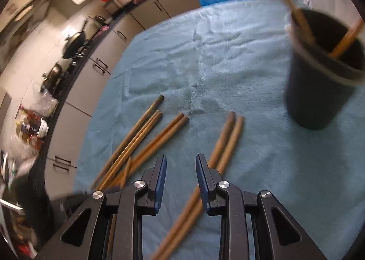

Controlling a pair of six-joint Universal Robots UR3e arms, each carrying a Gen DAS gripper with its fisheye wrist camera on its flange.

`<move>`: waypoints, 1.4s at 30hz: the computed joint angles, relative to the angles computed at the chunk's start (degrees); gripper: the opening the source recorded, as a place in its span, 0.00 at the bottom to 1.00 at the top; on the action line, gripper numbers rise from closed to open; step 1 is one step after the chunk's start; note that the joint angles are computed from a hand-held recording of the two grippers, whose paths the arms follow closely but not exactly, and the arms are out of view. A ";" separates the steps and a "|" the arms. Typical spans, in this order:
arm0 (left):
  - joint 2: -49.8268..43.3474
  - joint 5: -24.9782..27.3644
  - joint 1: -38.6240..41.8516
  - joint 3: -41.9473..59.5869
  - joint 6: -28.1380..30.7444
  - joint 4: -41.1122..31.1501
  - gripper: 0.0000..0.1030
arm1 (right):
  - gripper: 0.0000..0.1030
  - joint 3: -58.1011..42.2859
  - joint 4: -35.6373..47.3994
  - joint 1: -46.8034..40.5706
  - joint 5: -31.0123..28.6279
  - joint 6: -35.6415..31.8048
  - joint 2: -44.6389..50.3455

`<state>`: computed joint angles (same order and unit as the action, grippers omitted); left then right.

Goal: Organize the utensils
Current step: 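Grasp another chopstick with the left gripper while the right gripper grasps one too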

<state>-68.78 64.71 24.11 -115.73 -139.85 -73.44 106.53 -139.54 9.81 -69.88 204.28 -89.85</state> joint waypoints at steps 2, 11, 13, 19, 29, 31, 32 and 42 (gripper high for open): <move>-0.95 0.31 -0.96 -0.05 -1.10 1.79 0.06 | 0.28 -3.58 0.84 0.20 1.41 1.68 4.44; -6.97 2.08 -6.01 2.17 -8.03 8.54 0.06 | 0.28 -25.52 13.67 7.21 -9.83 7.09 18.53; -6.03 2.13 -5.45 1.54 -7.34 7.91 0.05 | 0.27 -31.25 19.10 8.74 -12.77 6.68 20.89; 0.18 0.51 0.46 -0.38 0.81 -0.47 0.06 | 0.21 -37.21 23.93 10.06 -14.94 5.79 23.81; -0.60 3.81 -4.60 -2.44 -7.75 8.43 0.06 | 0.24 -45.91 32.36 11.01 -16.45 5.39 27.92; -1.83 4.15 -5.52 -1.82 -8.55 9.44 0.06 | 0.25 -46.88 33.37 11.73 -17.81 5.09 28.36; -1.95 4.36 -5.79 -1.78 -8.94 9.67 0.06 | 0.25 -48.02 34.06 11.93 -18.14 5.79 29.01; 8.07 -2.11 4.89 -3.44 4.03 -5.95 0.05 | 0.16 -65.20 42.10 15.06 -24.33 3.47 39.28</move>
<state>-60.71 62.60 29.00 -119.16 -135.81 -79.40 41.33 -97.44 24.87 -94.20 207.74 -50.57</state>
